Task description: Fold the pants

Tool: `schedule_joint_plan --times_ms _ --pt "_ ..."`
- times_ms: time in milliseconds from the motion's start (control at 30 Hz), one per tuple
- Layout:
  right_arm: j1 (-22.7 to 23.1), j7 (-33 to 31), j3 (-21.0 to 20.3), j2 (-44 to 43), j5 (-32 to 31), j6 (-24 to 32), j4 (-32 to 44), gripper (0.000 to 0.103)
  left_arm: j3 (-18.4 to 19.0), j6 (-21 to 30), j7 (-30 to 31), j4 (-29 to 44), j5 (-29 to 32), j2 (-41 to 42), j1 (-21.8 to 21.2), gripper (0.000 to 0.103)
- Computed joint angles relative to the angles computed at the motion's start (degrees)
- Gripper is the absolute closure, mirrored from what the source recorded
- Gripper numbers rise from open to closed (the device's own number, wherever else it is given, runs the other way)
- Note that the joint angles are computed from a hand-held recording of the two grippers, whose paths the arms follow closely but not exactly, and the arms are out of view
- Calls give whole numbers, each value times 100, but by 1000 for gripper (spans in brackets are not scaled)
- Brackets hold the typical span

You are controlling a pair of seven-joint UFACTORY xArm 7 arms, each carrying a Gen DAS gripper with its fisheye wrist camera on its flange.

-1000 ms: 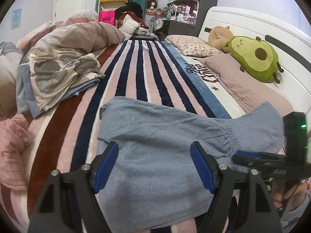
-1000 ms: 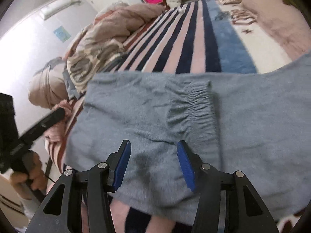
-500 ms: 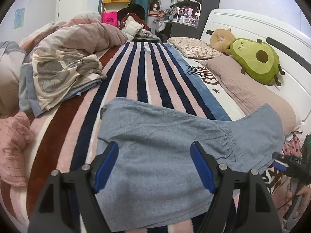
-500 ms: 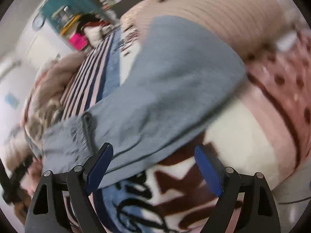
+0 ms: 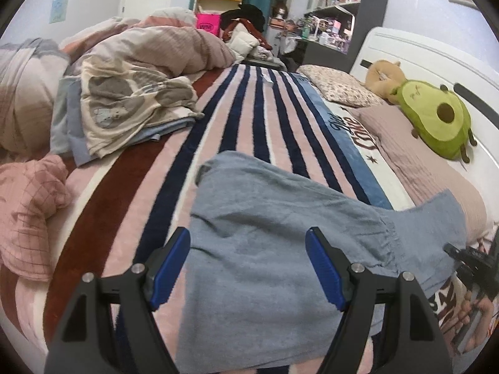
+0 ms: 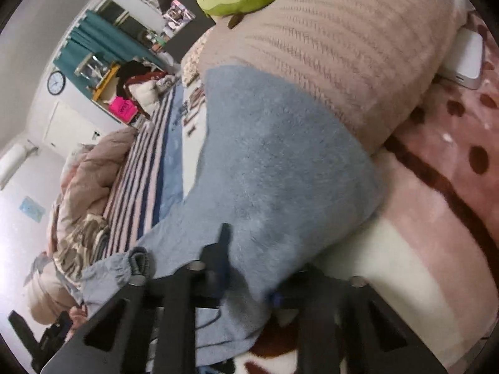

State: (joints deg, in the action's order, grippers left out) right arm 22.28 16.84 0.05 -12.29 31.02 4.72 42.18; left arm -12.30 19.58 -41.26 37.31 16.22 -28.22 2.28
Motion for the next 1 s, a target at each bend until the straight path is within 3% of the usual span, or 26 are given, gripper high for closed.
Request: schedule_joint_plan --times_ms 67,133,167,367,500,600,733,800,900,1000 --pt "-94 187 162 -165 -234 -87 -50 96 48 -28 -25 -37 -7 -50 45 30" --pt "506 -294 -212 -259 99 -263 62 98 145 -87 10 -93 -68 -111 54 30" --pt "595 -362 -205 -226 67 -296 195 98 194 -114 28 -131 -108 -156 64 30" --pt "762 -980 162 487 -329 -51 1621 98 376 -239 211 -367 -353 -441 123 30" --pt "1040 -2264 609 1270 242 238 2772 98 461 -284 333 -514 -503 -639 199 30" --pt "993 -3477 1189 1992 817 1029 3673 98 577 -313 467 -619 -646 -764 219 30" --pt "1183 -3342 1540 3046 -230 2162 4545 98 671 -305 636 -741 -812 -908 252 30" --pt "1101 -3444 1784 3426 -361 2672 4785 97 705 -310 720 -785 -885 -939 253 30" --pt "1114 -3315 1910 3568 -606 2647 4659 94 749 -317 845 -790 -990 -902 221 30" --pt "743 -3531 2194 3385 -136 2787 4490 84 794 -331 975 -741 -1111 -805 134 30"
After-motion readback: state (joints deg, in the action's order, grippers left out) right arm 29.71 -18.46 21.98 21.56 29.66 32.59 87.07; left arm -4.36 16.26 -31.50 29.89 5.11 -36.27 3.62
